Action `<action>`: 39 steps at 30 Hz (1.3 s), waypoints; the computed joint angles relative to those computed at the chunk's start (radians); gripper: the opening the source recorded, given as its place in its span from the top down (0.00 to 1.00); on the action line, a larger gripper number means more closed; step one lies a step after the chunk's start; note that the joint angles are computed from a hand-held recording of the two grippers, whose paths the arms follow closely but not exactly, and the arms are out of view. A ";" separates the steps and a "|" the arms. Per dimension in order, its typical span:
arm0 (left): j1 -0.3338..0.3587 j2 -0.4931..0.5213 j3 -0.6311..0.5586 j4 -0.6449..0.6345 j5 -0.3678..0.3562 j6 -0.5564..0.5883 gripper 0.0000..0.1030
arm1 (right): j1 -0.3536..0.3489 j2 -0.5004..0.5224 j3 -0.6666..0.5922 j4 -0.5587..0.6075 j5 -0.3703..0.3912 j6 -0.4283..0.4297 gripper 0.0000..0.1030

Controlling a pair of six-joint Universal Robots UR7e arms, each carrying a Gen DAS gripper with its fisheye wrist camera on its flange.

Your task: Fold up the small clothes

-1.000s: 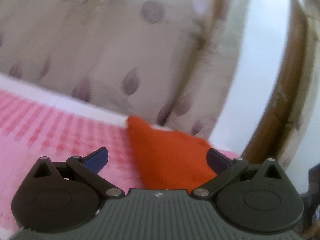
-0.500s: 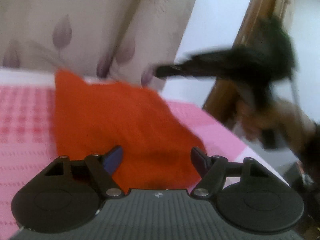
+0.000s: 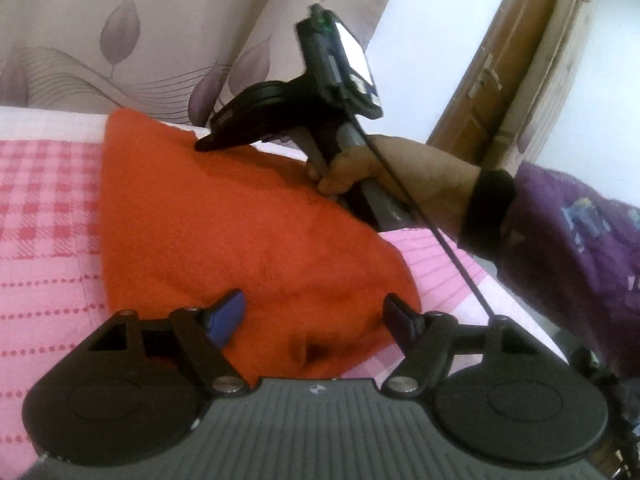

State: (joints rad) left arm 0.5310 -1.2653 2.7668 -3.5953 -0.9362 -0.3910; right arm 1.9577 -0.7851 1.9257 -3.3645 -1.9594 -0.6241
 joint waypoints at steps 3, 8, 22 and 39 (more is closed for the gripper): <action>-0.010 -0.005 0.004 0.006 0.006 -0.008 0.27 | 0.002 -0.023 0.035 -0.055 0.028 -0.019 0.92; -0.017 -0.002 0.006 0.007 0.012 -0.007 0.25 | 0.005 -0.109 0.054 0.136 0.217 -0.025 0.91; -0.035 -0.018 0.013 0.030 0.018 -0.011 0.21 | -0.079 -0.199 0.164 -0.048 0.296 0.088 0.82; -0.037 -0.054 0.026 0.043 -0.019 -0.003 0.14 | -0.212 -0.344 0.437 -0.239 0.428 0.068 0.28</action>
State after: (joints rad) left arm 0.4936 -1.3196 2.7930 -3.5525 -0.9555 -0.3936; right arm 1.7462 -1.1292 2.3623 -3.6039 -1.5319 -0.5558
